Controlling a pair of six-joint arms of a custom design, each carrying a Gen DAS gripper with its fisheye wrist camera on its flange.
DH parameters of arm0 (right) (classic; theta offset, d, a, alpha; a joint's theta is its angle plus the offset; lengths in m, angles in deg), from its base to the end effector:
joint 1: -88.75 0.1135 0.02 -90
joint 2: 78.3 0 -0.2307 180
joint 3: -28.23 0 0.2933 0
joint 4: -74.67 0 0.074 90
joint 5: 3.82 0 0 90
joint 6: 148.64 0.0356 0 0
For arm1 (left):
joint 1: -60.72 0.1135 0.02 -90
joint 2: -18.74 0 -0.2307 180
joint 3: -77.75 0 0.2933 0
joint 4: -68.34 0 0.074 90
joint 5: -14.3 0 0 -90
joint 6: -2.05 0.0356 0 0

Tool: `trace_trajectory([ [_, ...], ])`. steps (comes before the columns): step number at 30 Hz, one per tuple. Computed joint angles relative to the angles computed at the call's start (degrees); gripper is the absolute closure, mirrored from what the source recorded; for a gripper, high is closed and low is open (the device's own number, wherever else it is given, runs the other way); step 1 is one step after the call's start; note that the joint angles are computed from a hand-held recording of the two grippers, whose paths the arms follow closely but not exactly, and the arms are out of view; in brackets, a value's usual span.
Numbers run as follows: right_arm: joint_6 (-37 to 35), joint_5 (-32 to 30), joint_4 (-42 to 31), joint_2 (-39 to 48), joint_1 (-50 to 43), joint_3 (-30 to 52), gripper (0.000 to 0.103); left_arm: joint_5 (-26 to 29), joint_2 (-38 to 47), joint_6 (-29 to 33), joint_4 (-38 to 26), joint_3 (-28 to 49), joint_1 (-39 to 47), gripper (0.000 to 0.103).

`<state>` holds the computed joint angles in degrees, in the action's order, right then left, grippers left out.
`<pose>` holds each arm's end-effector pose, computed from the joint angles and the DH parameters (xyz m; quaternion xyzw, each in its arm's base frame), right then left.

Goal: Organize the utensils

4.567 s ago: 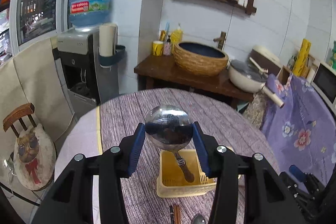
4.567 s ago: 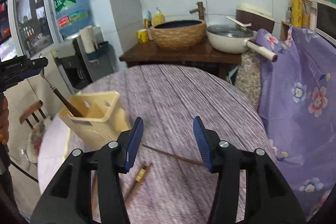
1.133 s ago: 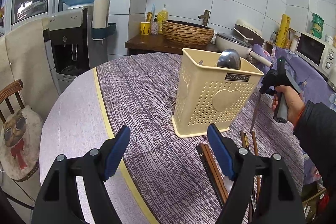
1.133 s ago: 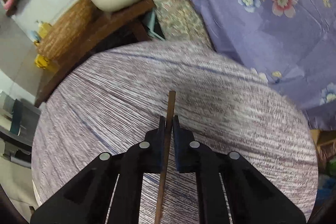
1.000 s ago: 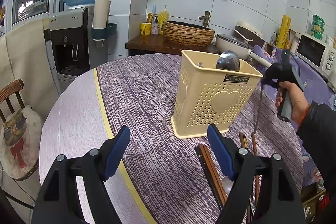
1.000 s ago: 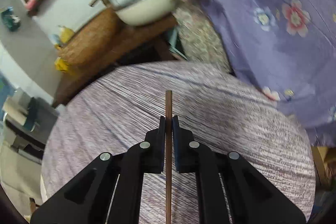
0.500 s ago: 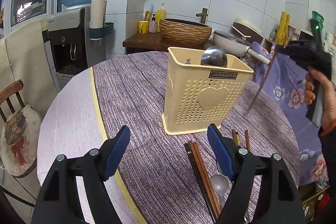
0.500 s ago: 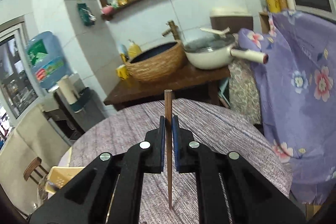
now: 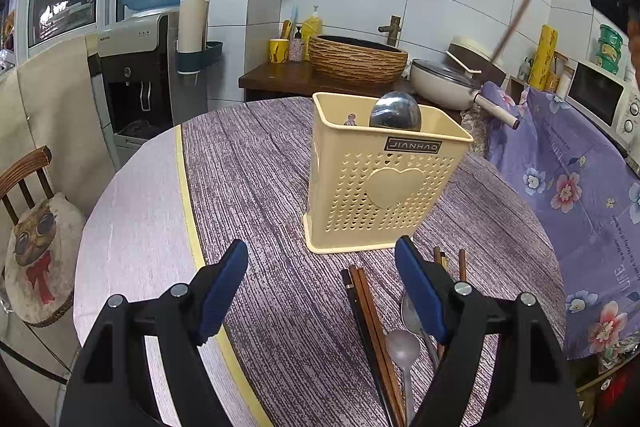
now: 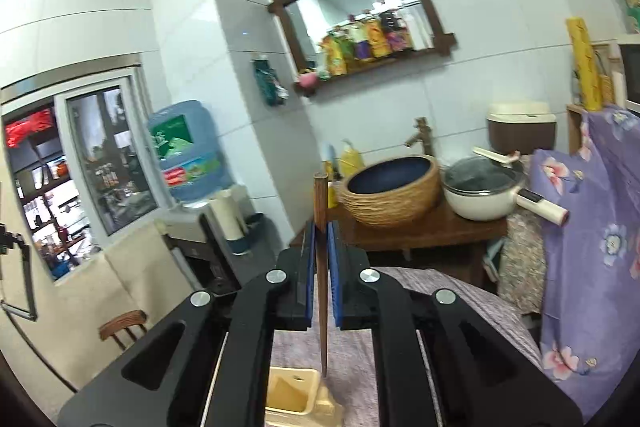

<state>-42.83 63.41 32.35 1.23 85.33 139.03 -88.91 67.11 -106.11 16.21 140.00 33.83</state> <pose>0.3338 -0.0061 0.4721 0.0027 0.7670 0.2187 0.6031 0.2149 -0.0998 0.2890 0.0180 0.8950 -0.0705 0.4401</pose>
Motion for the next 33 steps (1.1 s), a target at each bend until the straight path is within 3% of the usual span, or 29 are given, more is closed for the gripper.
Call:
trace_trajectory([
  [4, -3.94, 4.02, -0.31, -0.28, 6.16, -0.46, 0.095, -1.01, -0.70, -1.15, -0.86, -0.23, -0.86, 0.028],
  [11, -7.60, 10.03, 3.65, -2.63, 13.21, -14.26, 0.095, -2.94, -3.03, -2.05, -3.18, -1.55, -1.67, 0.028],
  [16, -9.87, 11.40, 2.67, -2.10, 14.75, -17.36, 0.093, -3.84, -3.83, -3.08, -4.48, -2.94, -2.61, 0.028],
  [17, -10.09, 11.67, 3.39, -3.18, 14.89, -18.82, 0.088, -3.78, -4.03, -3.19, -4.58, -3.22, -2.65, 0.028],
  [20, -10.17, 13.14, 5.05, -7.15, 14.93, -23.40, 0.059, -3.91, -3.99, -3.83, -4.97, -3.73, -3.01, 0.028],
  [21, -10.24, 14.71, 6.19, -9.97, 15.02, -26.41, 0.057, -3.87, -4.06, -3.90, -5.18, -3.96, -2.98, 0.028],
  [26, -9.52, 18.87, 0.62, -15.89, 14.92, -34.32, 0.056, -3.24, -5.13, -4.64, -6.69, -5.89, -1.64, 0.029],
  [28, -8.39, 19.25, -2.01, -16.72, 14.55, -38.44, 0.056, -1.55, -4.66, -5.26, -7.33, -6.34, -0.80, 0.036],
  [31, -6.01, 17.03, -3.44, -15.87, 13.18, -43.68, 0.057, 0.29, -3.64, -6.31, -7.87, -6.85, -1.54, 0.045],
  [33, -3.22, 13.76, -4.12, -13.54, 11.62, -45.62, 0.067, -0.37, -2.87, -7.15, -7.85, -6.90, -3.03, 0.049],
])
